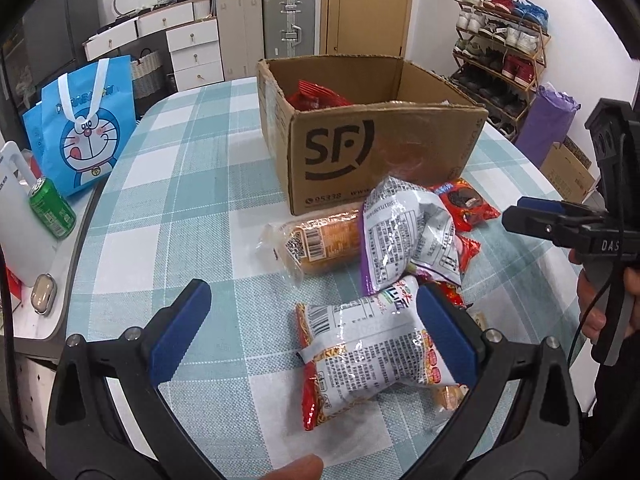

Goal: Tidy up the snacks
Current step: 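Withdraw both tools toward the remaining snacks beside the box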

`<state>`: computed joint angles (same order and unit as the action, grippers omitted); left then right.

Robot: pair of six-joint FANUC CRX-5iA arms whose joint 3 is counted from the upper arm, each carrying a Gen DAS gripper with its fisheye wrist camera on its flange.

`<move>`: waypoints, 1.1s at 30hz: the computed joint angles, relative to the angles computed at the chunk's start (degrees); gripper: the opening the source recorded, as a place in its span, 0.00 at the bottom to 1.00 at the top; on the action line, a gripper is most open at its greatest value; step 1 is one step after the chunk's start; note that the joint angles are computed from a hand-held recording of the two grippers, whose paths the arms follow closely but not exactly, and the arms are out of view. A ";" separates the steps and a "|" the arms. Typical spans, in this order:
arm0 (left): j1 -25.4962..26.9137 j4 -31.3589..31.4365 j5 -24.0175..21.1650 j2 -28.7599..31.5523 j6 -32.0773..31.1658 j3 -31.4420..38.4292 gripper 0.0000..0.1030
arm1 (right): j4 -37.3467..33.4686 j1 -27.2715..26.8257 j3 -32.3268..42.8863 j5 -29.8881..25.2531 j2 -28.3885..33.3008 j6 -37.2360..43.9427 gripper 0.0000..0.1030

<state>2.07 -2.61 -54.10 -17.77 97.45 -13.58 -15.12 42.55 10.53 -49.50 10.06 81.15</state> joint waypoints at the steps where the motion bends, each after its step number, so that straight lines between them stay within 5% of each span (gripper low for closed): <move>1: 0.02 0.52 -0.25 0.22 -0.67 -0.05 0.99 | -0.02 -0.05 0.07 -0.05 0.18 -0.10 1.00; 14: 0.18 4.37 -1.08 1.92 -5.30 -1.03 0.99 | 0.29 0.66 1.13 -1.92 1.47 0.83 1.00; 33: 0.99 6.72 -1.88 2.82 -6.81 -1.44 0.99 | 12.87 4.67 -0.82 0.98 4.01 -8.22 1.00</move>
